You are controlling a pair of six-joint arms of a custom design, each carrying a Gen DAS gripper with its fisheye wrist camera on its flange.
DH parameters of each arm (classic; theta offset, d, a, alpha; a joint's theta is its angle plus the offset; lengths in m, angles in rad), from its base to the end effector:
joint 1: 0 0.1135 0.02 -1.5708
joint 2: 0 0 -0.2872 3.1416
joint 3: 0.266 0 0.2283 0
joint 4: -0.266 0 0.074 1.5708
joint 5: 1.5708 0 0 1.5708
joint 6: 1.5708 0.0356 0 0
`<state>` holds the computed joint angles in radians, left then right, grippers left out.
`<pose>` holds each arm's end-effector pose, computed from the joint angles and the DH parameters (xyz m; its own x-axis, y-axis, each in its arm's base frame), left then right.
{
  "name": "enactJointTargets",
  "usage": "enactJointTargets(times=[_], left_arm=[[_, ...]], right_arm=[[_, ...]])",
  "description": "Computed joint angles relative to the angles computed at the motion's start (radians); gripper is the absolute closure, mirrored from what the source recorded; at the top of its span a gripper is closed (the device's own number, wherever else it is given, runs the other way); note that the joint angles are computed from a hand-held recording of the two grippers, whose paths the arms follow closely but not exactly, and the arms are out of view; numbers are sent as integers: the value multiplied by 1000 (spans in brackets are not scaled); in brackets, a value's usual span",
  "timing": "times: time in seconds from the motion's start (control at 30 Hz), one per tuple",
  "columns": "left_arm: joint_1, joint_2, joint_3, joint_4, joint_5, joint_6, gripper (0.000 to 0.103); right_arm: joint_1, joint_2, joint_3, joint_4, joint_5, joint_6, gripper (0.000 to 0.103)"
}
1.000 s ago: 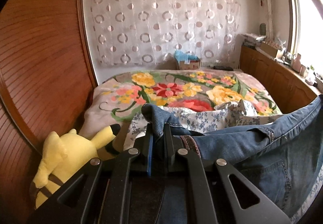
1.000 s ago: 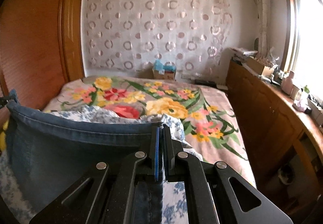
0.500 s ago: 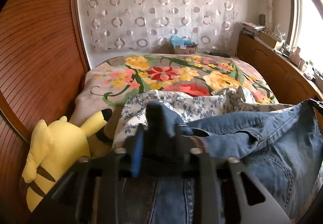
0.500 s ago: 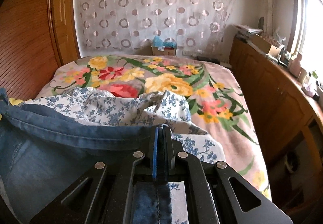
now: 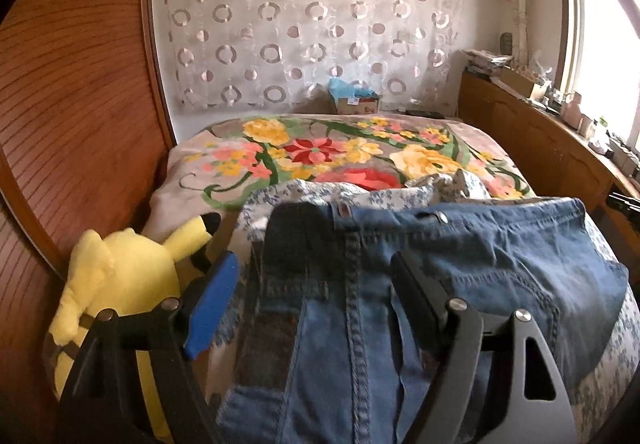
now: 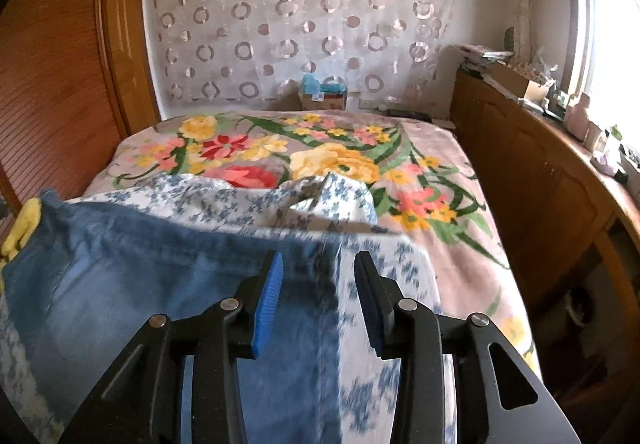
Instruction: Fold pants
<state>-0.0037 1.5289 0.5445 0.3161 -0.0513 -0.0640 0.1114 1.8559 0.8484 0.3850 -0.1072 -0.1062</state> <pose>0.2658 0.0008 0.1823 -0.6160 -0.0616 -0.7853 -0.0761 0.9969 -0.0185 0.3554 0.0436 0.1711 -0.5553 -0.1682 -0.8145 -0.2572 0.9661 -0.0241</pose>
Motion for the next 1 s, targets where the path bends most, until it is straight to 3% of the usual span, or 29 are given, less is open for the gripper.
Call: enactJointTargets(times=[0.33, 0.6, 1.0], left_arm=[[-10, -83, -174, 48, 1, -17, 24], [-30, -138, -280, 70, -24, -27, 24], [-65, -157, -342, 82, -40, -55, 24]], right_arm=[[-93, -186, -254, -19, -103, -44, 64], [-174, -301, -371, -82, -142, -41, 62], [-137, -307, -435, -99, -171, -51, 59]])
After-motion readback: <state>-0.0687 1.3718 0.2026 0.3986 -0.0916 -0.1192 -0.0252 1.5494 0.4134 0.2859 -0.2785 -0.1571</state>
